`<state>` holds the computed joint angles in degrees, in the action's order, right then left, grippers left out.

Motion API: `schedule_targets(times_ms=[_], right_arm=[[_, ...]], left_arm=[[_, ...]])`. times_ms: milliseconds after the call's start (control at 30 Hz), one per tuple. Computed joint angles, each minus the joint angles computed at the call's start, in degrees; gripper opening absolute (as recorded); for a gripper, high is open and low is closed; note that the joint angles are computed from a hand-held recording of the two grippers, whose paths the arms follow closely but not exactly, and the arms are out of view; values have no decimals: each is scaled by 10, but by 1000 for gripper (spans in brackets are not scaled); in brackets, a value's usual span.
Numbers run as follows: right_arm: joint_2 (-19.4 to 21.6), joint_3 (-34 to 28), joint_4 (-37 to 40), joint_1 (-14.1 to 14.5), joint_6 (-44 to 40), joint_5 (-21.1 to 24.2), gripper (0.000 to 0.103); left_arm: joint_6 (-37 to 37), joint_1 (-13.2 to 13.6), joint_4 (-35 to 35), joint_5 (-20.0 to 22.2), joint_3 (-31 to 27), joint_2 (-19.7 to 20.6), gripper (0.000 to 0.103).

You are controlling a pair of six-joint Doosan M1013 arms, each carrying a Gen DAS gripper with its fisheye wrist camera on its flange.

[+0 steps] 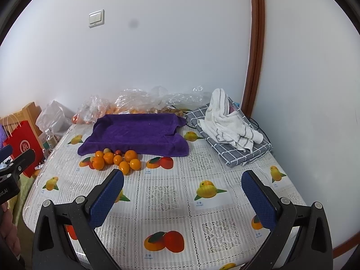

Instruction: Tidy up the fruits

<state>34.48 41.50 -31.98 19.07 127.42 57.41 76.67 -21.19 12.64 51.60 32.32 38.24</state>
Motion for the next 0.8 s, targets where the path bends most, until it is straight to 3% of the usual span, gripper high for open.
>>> schedule_targets(times_ms=[433,667,800], right_arm=[[-10,33,0,-3,22,-39,103],[21,-3,8,-8,5,-31,103],[44,-31,21,-10,-16,-28,103]], left_arm=[[-24,-3,22,-10,-7,8,103],[-12,7,-2,27,-72,49,103],[12,13,-9,75,-149,94,103]])
